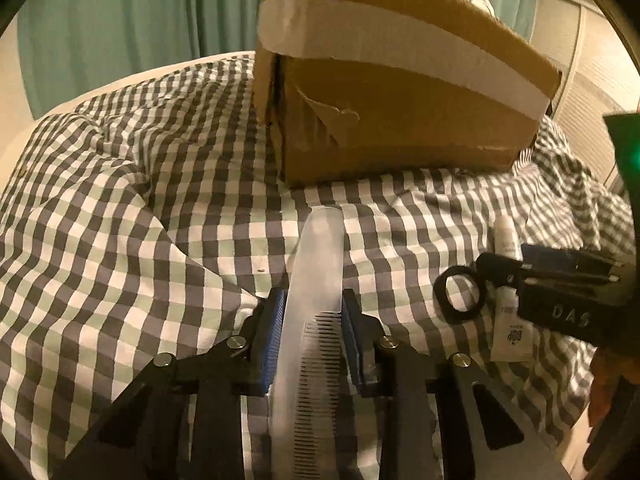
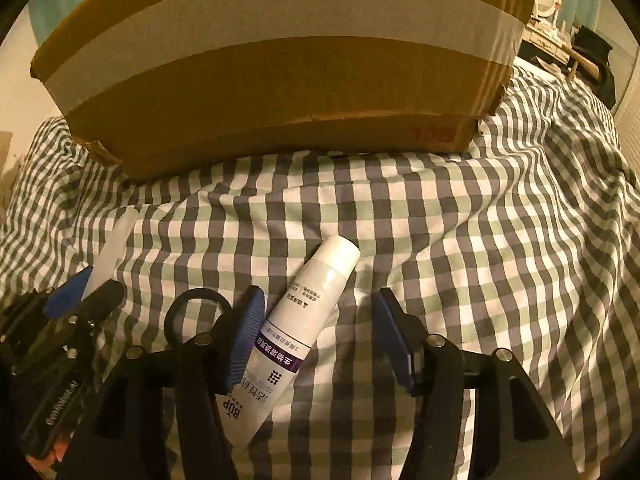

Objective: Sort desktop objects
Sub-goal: 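Grasp the white comb with the left tool while the right tool grasps the white BOP tube, then lift the comb and tube and carry them over the cardboard box, then open both tools to drop the comb and tube into the box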

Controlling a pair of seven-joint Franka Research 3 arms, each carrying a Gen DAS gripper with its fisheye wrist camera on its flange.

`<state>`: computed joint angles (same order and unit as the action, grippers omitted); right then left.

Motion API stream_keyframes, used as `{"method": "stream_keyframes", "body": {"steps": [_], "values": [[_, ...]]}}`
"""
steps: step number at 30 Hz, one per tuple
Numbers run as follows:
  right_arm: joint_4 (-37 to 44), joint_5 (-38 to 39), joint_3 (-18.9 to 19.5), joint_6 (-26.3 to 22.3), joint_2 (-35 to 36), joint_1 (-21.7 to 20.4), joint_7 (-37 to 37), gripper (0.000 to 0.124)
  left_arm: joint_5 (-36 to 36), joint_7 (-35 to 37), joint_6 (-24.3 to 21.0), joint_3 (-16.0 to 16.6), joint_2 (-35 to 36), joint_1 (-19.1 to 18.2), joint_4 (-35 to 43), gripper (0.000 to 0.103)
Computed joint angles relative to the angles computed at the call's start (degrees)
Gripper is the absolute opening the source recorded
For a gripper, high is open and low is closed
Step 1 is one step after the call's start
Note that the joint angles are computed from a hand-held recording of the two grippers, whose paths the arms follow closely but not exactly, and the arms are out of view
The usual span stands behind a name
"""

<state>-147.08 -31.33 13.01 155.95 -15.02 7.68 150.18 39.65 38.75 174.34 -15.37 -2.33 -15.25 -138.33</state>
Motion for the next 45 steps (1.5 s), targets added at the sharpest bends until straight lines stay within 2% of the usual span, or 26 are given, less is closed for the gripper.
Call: {"method": "stream_keyframes", "body": {"steps": [2,6,12,14,17,19,20,21,24,27,32,34,37,39,42,45], "values": [[0.0,-0.2,-0.2,0.5,0.0,0.4,-0.7,0.036,1.9,-1.5,0.6,-0.2,-0.6,0.3,-0.2,0.026],[-2.0,4.6,-1.9,3.3,-2.0,1.7,-4.2,0.021,-0.2,-0.5,3.6,-0.3,-1.9,0.1,-1.6,0.026],[-8.5,12.6,-3.2,5.2,-11.8,2.0,-13.0,0.02,-3.4,1.5,4.9,-1.3,-5.8,0.0,-4.2,0.026],[-10.0,14.3,-2.3,5.3,-15.3,1.7,-13.9,0.02,-3.1,0.7,4.9,-3.2,-8.3,1.4,-5.4,0.026],[-12.1,17.4,-3.2,5.4,-20.0,2.1,-17.6,0.02,-2.7,0.0,4.8,-5.7,-11.2,3.2,-6.4,0.026],[-12.2,18.4,-1.2,4.1,-22.7,2.1,-15.9,0.02,-2.5,-0.3,4.9,-6.7,-13.3,3.9,-6.9,0.026],[-11.1,20.7,1.6,5.0,-21.8,0.7,-17.5,0.02,-2.3,-0.6,5.1,-7.5,-14.1,4.7,-6.9,0.026],[-11.1,20.6,2.5,4.8,-22.7,0.6,-16.8,0.02,-2.2,-0.9,5.6,-8.3,-15.0,5.3,-7.0,0.026],[-10.4,21.5,3.2,3.3,-25.6,-0.3,-18.8,0.02,-3.3,-0.9,6.6,-9.0,-16.5,5.9,-6.2,0.026],[-8.7,22.1,3.8,2.7,-27.1,-1.8,-20.8,0.02,-6.1,0.7,6.9,-7.6,-16.1,4.1,-4.1,0.026],[-4.6,22.8,2.9,4.1,-25.6,-4.6,-25.1,0.02,-7.3,2.3,6.1,-8.4,-12.9,5.2,2.6,0.026],[-2.5,23.2,2.2,4.9,-23.9,-5.5,-27.0,0.02,-5.2,0.6,5.2,-10.7,-10.7,8.2,6.7,0.026],[0.8,23.2,1.8,7.2,-20.3,-7.8,-29.2,0.02,-2.2,-2.0,4.3,-10.7,-6.2,9.0,12.8,0.026],[3.7,23.1,1.1,8.1,-16.8,-8.9,-30.9,0.02,-1.2,-2.5,3.1,-9.6,-3.2,8.0,16.4,0.026],[7.7,21.8,1.2,9.7,-11.3,-11.2,-32.2,0.02,5.9,-7.4,-0.5,-8.7,2.7,7.2,23.5,0.027],[10.8,20.7,0.4,11.1,-6.4,-11.9,-33.4,0.02,13.4,-13.8,-3.4,-6.1,7.1,4.7,28.6,0.027]]}}
